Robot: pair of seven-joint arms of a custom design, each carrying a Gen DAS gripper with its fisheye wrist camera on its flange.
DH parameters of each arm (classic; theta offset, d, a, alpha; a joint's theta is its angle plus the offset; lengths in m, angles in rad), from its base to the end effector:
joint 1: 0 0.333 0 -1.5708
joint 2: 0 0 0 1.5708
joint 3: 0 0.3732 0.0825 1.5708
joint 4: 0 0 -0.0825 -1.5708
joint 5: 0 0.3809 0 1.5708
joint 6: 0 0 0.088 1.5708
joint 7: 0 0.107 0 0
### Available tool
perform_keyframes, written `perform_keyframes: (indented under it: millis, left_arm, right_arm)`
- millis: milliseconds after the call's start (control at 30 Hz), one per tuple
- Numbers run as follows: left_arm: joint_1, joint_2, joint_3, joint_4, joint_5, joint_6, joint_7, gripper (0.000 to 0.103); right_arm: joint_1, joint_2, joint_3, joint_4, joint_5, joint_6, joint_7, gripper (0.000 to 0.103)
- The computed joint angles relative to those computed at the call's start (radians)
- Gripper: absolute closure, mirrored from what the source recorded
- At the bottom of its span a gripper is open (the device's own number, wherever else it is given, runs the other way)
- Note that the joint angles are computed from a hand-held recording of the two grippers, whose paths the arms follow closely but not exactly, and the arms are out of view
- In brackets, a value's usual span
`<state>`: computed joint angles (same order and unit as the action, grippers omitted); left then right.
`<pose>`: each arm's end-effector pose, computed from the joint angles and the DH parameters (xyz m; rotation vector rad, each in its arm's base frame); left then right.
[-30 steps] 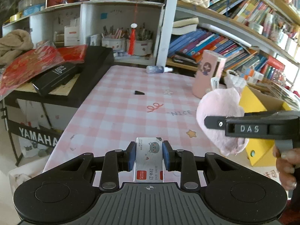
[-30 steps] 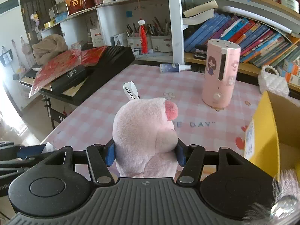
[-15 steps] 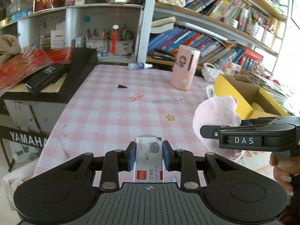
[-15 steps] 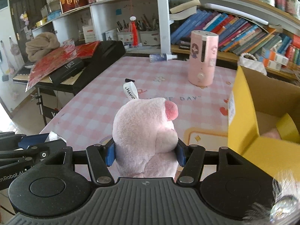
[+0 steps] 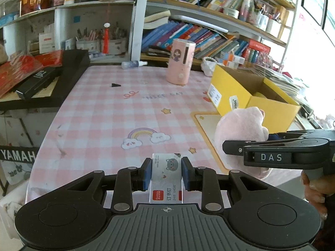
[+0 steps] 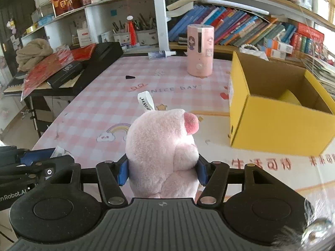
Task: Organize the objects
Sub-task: 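Carry the white box and pink pig over the yellow box with both grippers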
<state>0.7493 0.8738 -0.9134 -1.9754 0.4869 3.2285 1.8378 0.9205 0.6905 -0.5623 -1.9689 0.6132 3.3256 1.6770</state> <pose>0.6797 -0.0433 0.3017 -1.3295 2.2286 -1.1731 0.6360 0.2388 0.3080 -1.5818 1.8411 -0.7257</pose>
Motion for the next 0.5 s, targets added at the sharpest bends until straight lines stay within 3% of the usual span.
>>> perform_keyframes:
  millis: [200,500]
  left_arm:
    - [0.042,-0.005,-0.026,-0.044,0.023,-0.007,0.016,0.075]
    - [0.095,0.019,-0.092,-0.089,0.012,-0.062,0.115,0.075]
  right_arm:
    - [0.053,-0.019,-0.021,-0.056,0.042,0.016,0.012,0.045]
    - [0.183,-0.023,-0.110,-0.148,0.146,0.009,0.049,0.045]
